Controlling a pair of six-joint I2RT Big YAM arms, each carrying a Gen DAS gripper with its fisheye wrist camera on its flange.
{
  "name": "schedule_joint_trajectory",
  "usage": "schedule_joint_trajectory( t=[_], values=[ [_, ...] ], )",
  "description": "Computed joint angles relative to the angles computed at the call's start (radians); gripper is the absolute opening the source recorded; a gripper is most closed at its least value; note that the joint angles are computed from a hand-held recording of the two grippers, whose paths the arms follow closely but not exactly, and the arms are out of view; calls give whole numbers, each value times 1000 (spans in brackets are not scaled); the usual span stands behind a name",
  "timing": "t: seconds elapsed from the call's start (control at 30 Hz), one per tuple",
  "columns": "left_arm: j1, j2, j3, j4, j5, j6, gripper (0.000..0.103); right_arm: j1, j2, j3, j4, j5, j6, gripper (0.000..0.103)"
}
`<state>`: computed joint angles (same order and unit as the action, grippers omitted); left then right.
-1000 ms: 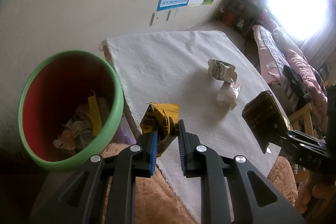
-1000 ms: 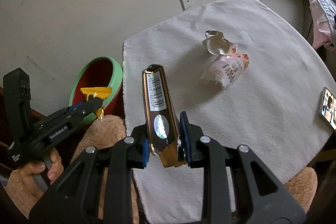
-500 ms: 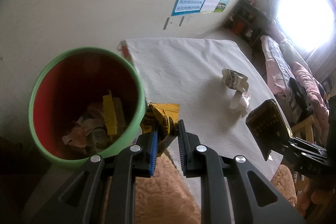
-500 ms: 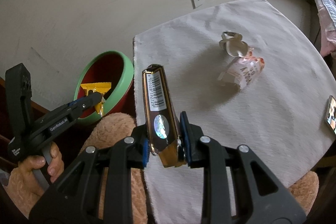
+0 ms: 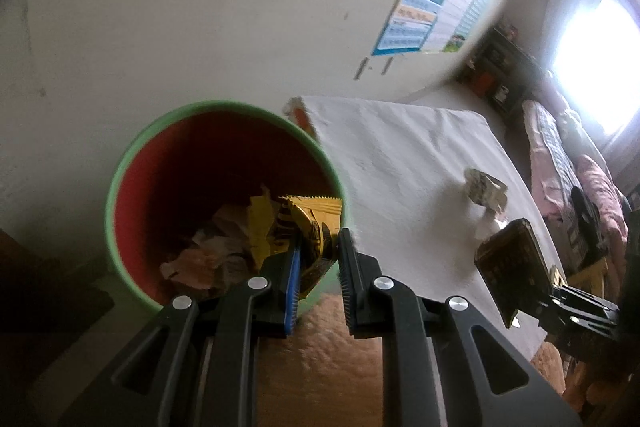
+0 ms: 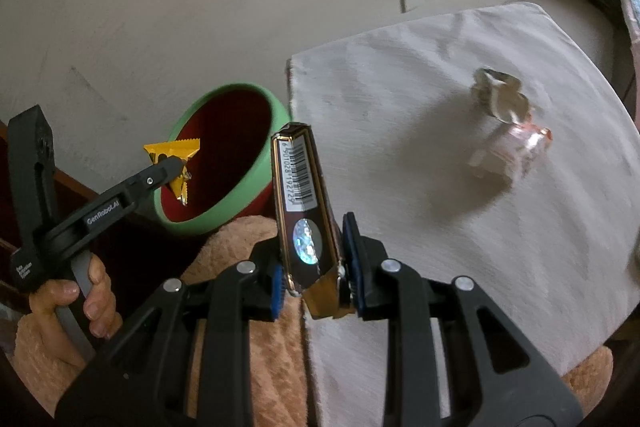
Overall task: Collect trash
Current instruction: 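Carry the yellow wrapper over the red bin with the left tool, then open the left tool and the right tool over the bin to drop both items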
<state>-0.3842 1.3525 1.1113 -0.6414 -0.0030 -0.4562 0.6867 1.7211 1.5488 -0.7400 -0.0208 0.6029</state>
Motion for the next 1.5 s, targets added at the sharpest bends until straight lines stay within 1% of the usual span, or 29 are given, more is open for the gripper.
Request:
schedule_joint_trajectory(
  t=[0.13, 0.4, 0.57, 0.7, 0.9, 0.97, 1.03, 1.07, 1.1, 1.13, 1.17, 1.27, 1.37, 1.43, 1.5],
  values=[
    [28, -14, -13, 3, -7, -6, 15, 14, 49, 72, -24, -13, -24, 25],
    [80, -28, -32, 3, -19, 0, 15, 32, 178, 274, -92, -48, -67, 25],
    [115, -18, -33, 1, -15, 9, 15, 37, 262, 409, -156, -60, -89, 25],
    [138, 0, -25, -1, -8, 13, 15, 39, 326, 502, -204, -87, -89, 25],
    [152, 5, -20, 0, -4, 23, 15, 45, 402, 633, -269, -81, -107, 25],
    [154, 4, -19, 1, -8, 27, 16, 48, 424, 674, -291, -75, -116, 26],
    [153, 4, -19, 2, -16, 19, 24, 49, 436, 697, -300, -69, -120, 30],
    [150, 4, -19, 0, -21, 12, 32, 49, 438, 699, -300, -67, -121, 38],
    [152, 4, -20, 3, -20, 4, 48, 49, 435, 695, -293, -64, -121, 47],
    [155, 1, -25, 13, -18, -8, 54, 50, 425, 678, -276, -63, -119, 50],
    [157, -1, -27, 18, -16, -16, 54, 50, 420, 666, -261, -63, -115, 54],
    [159, 0, -29, 11, -9, -37, 55, 43, 405, 636, -236, -70, -102, 62],
    [152, 2, -25, 2, -18, -30, 55, 34, 365, 567, -194, -59, -80, 69],
    [144, 1, -25, -5, -27, -23, 55, 19, 324, 496, -165, -42, -67, 70],
    [137, 1, -24, -11, -31, -21, 55, -11, 271, 413, -143, 2, -56, 70]
  ],
)
